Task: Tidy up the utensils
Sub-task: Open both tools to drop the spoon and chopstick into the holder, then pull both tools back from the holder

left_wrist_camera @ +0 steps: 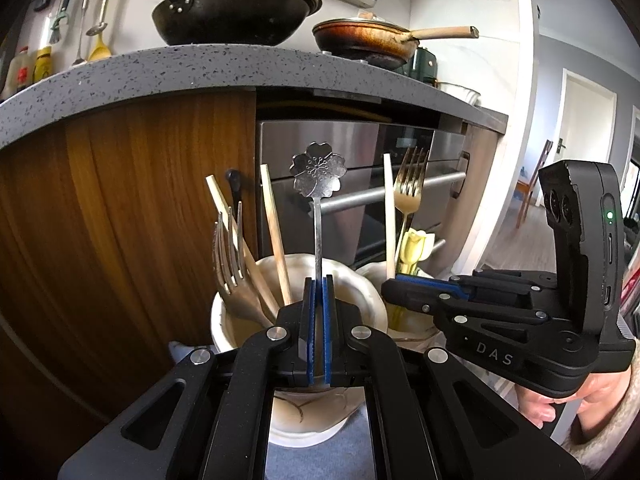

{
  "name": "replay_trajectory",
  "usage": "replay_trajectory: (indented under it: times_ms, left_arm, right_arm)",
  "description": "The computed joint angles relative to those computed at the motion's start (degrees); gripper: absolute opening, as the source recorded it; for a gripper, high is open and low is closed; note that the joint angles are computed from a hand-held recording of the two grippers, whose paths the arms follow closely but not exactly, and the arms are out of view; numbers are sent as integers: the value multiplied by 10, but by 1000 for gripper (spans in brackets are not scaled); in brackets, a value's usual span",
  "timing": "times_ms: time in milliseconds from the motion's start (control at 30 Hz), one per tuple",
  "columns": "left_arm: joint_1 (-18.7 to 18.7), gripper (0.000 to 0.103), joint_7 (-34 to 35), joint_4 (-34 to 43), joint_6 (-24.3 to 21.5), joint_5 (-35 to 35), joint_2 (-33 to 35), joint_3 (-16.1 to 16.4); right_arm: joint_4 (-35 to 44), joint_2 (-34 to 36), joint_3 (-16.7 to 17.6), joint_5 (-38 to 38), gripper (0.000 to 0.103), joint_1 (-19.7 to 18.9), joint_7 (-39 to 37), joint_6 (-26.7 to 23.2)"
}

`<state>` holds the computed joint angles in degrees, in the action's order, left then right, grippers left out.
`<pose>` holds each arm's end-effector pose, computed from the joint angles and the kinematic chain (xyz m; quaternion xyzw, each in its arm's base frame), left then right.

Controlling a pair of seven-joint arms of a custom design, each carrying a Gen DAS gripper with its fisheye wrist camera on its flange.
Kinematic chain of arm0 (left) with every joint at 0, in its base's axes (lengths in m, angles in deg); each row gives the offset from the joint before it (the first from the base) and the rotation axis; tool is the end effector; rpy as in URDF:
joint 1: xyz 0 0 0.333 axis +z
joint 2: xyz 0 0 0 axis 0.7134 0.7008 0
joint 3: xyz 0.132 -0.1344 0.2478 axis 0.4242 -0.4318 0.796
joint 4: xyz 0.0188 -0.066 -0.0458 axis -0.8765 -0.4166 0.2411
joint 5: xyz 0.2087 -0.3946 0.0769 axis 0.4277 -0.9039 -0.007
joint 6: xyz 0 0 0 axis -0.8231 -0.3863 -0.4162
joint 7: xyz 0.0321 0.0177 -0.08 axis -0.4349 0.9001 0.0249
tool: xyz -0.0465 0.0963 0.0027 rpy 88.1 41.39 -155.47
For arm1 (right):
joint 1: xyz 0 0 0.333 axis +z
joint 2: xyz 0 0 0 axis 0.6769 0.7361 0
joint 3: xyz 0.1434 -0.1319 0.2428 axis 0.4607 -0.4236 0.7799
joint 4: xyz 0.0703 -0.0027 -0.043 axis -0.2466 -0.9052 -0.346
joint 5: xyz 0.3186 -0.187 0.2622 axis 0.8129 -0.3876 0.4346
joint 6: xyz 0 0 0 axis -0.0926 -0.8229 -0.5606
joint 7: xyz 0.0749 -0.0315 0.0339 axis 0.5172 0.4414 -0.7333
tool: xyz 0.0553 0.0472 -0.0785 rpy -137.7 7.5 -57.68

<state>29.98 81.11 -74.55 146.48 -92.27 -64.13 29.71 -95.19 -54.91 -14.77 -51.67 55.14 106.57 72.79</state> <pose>0.5179 -0.0681 0.5998 -0.3729 0.7797 -0.4705 0.1780 0.4761 0.3376 0.5804 -0.6164 0.6295 -0.2511 0.4009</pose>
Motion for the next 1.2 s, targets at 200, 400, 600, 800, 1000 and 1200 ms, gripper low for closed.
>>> replay_trajectory:
  times_ms: [200, 400, 600, 800, 1000, 1200]
  left_arm:
    - [1, 11, -5, 2, 7, -1, 3, -2]
    - [2, 17, -13, -1, 7, -5, -2, 1]
    - [0, 19, -16, -10, 6, -7, -18, 5]
    - [-2, 40, -21, -25, 3, -3, -42, 14]
    - [-7, 63, -34, -58, 6, 13, -88, 21]
    - [-21, 88, -67, -102, 34, 43, -137, 28]
  right_arm:
    - [-9, -8, 1, 6, 7, -2, 0, 5]
    - [-14, -18, 6, 13, 8, -5, -1, 2]
    - [-27, -41, 18, 13, 21, -18, 10, 7]
    - [-55, -90, 43, 13, 39, -43, 32, 16]
    - [-102, -168, 66, 49, 63, -59, 38, 6]
    - [-145, -250, 88, 93, 84, -63, 27, -50]
